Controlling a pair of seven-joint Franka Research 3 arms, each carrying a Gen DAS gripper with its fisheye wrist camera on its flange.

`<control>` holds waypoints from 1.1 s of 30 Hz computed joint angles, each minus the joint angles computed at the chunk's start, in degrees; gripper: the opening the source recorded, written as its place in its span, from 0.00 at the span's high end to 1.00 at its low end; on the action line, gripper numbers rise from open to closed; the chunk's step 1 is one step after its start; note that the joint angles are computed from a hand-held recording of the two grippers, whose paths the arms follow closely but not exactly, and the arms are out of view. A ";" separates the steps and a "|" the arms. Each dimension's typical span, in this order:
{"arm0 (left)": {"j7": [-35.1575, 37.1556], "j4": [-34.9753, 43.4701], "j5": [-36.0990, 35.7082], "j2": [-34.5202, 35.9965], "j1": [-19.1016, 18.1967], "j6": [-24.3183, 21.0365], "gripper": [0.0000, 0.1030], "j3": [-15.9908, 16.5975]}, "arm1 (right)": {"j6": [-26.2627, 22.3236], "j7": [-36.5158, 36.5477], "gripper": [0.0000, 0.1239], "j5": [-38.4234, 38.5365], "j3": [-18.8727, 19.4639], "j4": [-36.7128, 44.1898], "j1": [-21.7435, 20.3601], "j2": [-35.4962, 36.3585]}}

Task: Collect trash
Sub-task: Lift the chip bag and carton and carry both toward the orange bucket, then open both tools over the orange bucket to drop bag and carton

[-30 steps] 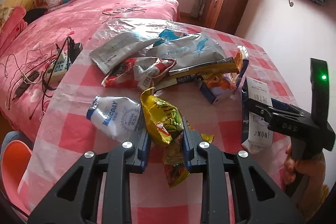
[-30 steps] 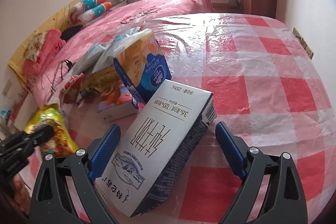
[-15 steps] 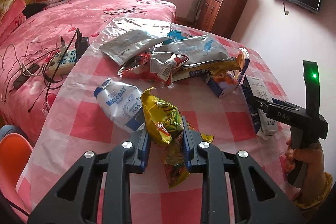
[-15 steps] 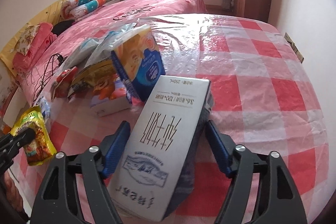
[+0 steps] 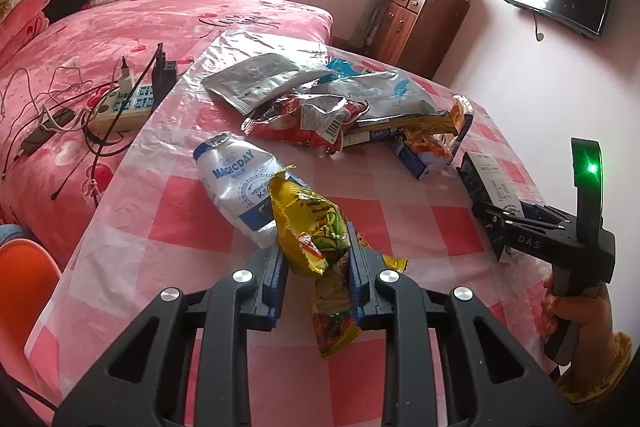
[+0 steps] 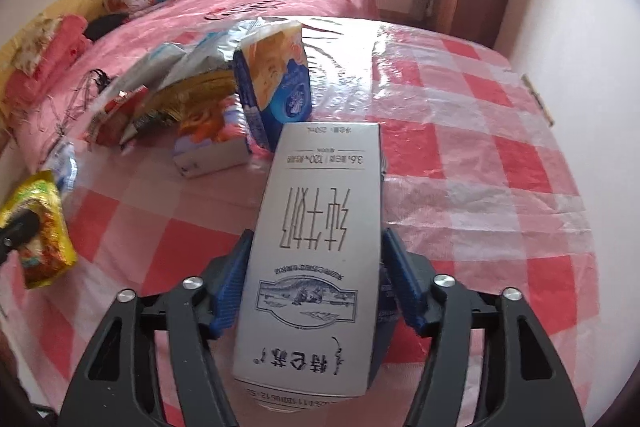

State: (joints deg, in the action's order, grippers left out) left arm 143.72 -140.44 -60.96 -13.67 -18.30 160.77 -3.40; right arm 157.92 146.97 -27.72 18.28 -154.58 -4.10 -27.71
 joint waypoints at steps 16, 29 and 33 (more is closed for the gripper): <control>4.33 -2.60 -5.07 -3.64 1.81 -1.90 0.74 2.61 | 3.32 3.41 0.50 6.30 2.80 -2.51 3.30 -6.60; 4.74 -6.26 -5.15 -9.57 5.69 -0.08 0.74 7.08 | 14.76 -15.30 0.50 22.34 -3.09 10.85 18.99 8.95; 3.08 -7.64 -2.89 -10.62 7.30 2.37 0.74 9.43 | 15.56 -25.80 0.50 30.06 -6.34 18.38 26.86 16.28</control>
